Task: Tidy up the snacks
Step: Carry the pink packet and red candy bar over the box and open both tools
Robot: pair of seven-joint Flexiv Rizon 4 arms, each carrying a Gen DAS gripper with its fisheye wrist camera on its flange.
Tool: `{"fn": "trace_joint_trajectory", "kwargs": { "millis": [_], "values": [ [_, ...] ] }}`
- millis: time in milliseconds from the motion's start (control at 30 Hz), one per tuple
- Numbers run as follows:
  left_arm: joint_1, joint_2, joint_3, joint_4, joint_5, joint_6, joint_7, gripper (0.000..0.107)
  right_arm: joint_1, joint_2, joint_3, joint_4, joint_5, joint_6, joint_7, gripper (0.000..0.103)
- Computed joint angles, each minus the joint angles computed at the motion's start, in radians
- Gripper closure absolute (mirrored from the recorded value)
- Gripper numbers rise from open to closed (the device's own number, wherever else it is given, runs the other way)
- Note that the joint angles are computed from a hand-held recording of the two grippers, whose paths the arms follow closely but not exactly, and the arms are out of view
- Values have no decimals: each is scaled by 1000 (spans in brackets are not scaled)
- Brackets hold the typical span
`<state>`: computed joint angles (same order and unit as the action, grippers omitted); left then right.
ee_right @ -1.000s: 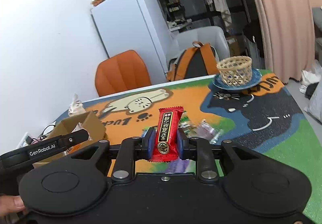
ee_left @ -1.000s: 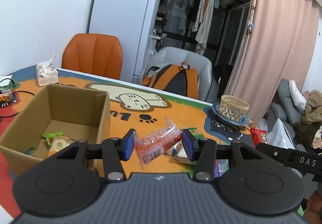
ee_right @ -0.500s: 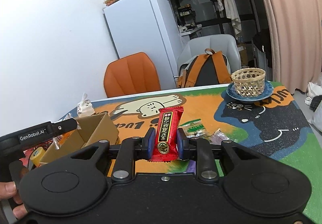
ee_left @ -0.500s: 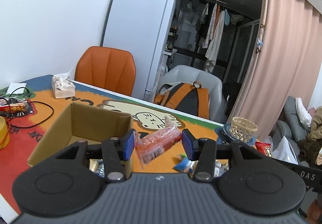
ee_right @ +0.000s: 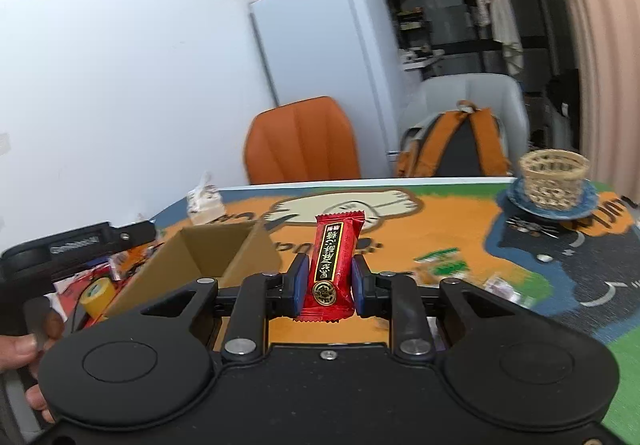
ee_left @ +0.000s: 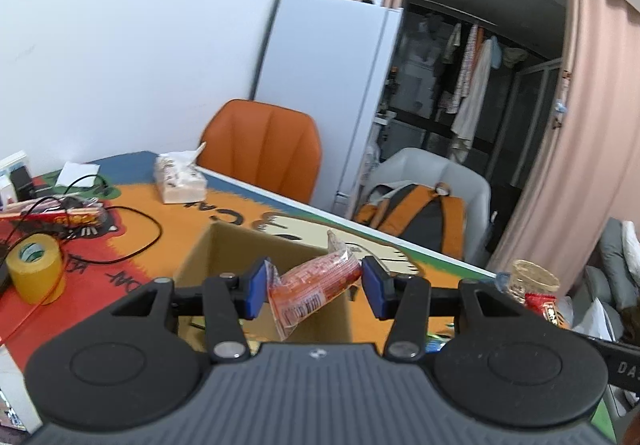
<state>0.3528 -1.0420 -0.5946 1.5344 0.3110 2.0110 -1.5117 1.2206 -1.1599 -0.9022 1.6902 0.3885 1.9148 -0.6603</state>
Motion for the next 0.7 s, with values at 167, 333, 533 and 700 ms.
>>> {"fn": "trace_joint_trajectory", "kwargs": {
  "millis": [167,333,533,700],
  "values": [
    [-1,-8,25,-23,-25,-15,-3,58,-41,4,33,-72,-46,-10,-24,79],
    [8,-40,12,-58,-47,-46,17,58,-99,2,85,-161,-97,-31,-39,79],
    [-31,-44,61,-87,-109,-51,33,58,-157,-5,138,-252,-152,-57,-47,79],
    [-18,-47,52,-79,-125,-63,33,57,-188,-10,168,-306,-206,-81,-42,79]
  ]
}}
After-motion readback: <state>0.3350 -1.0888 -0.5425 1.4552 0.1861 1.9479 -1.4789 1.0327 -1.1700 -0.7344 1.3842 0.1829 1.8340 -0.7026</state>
